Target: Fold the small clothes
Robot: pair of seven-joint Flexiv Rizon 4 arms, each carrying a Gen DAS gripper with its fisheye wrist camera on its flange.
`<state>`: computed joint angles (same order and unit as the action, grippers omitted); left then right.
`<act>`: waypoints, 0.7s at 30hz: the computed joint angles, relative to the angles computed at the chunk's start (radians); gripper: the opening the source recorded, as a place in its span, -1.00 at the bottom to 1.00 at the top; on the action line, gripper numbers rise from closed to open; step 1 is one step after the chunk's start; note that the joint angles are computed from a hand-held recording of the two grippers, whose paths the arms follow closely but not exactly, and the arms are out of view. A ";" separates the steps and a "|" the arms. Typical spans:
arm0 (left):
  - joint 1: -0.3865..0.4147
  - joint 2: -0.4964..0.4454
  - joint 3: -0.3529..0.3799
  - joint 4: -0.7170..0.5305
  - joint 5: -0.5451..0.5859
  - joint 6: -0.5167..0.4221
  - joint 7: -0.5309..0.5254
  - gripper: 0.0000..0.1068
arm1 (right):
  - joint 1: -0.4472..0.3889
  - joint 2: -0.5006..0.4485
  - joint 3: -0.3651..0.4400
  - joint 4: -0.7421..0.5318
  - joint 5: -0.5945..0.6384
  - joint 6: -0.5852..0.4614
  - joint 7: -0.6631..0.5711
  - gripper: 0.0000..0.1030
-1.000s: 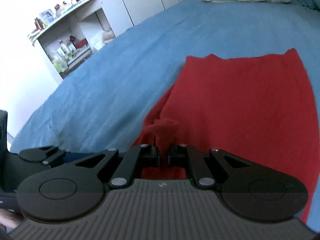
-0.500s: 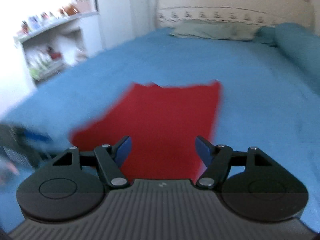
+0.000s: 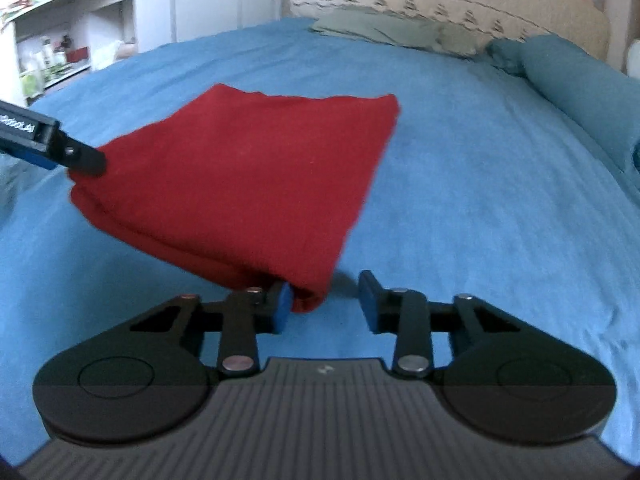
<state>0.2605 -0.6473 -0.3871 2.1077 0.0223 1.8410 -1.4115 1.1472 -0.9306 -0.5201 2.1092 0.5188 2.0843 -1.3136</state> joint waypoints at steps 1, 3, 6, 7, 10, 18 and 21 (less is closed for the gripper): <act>-0.007 0.000 0.007 -0.001 -0.001 0.000 0.001 0.92 | -0.004 -0.003 0.001 0.003 0.006 0.002 0.003 -0.04; -0.007 0.000 0.011 0.000 0.001 -0.002 0.005 0.92 | -0.051 0.002 0.049 0.008 0.004 0.037 0.018 -0.04; -0.014 0.003 0.019 0.002 -0.001 -0.002 0.007 0.92 | -0.128 0.030 0.128 0.011 -0.018 0.081 0.006 -0.03; -0.012 0.004 0.016 0.002 -0.001 -0.002 0.007 0.92 | -0.156 0.051 0.158 0.018 -0.039 0.084 -0.006 -0.03; -0.003 0.003 0.005 0.002 0.005 0.007 0.008 0.92 | -0.171 0.107 0.195 0.063 -0.055 0.124 -0.071 0.13; -0.207 -0.018 0.217 -0.048 -0.071 0.019 0.008 0.92 | -0.073 0.055 0.095 -0.076 0.189 0.053 -0.212 0.21; -0.199 -0.033 0.214 -0.045 -0.088 0.002 0.007 0.92 | -0.073 0.029 0.077 -0.088 0.159 -0.024 -0.165 0.21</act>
